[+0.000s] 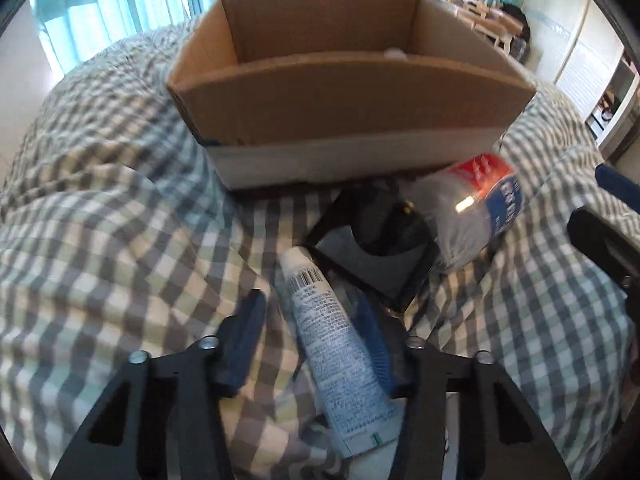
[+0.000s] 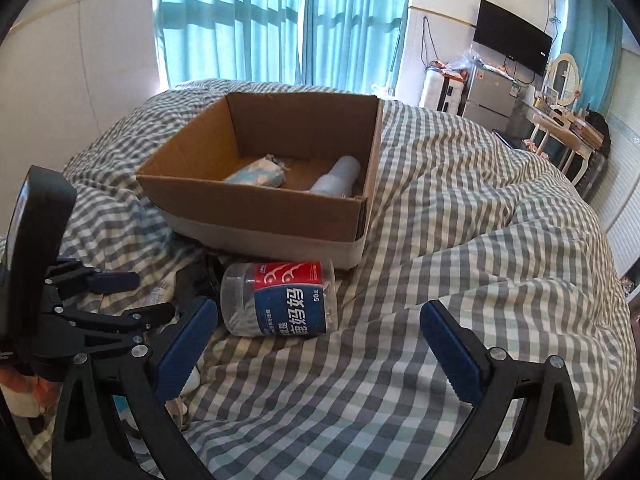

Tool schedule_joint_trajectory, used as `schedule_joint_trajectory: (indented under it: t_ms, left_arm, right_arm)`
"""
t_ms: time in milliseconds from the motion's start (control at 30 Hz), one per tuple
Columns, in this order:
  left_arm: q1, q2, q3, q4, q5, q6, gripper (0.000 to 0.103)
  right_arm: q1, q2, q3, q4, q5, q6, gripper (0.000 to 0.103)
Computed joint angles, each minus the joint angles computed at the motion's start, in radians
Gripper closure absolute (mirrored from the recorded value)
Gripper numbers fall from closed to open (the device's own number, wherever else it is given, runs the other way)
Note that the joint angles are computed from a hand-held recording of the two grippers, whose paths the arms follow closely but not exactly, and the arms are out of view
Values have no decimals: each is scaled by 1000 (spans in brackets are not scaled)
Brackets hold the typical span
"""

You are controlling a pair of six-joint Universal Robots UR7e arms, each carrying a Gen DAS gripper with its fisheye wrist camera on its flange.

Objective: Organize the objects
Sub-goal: 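Grasp the toothpaste tube with the left gripper, then grasp the floss-pick jar with the right gripper while the left holds the toothpaste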

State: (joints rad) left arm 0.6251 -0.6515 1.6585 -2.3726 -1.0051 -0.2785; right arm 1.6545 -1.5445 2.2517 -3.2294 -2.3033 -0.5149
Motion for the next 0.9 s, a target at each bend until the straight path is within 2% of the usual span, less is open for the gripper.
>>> schedule_joint_trajectory:
  t_ms: [67,133,200,400,600,900]
  left_arm:
    - [6,11,-9,11,-13,7,56]
    - [5,21,-12,18,-11,18,72]
    - [5,20,-7,12,-27,32,80]
    - [-5,-35,41,-29,-57,28,81]
    - [-17,-99,97,-91,-60,41,81]
    - [6,-96,70,-106,-58,72,81]
  right_arm:
    - [-4,2,-4,15,5,4,1]
    - [-10,9,-12,32,4,11,1]
    - [-14,17,-23,59,2,24,1]
    - [-18,53,-64,128,-6,49,1]
    - [-16,125,-94,140,-73,44,1]
    - [-29,201,-123,109,-116,40,1]
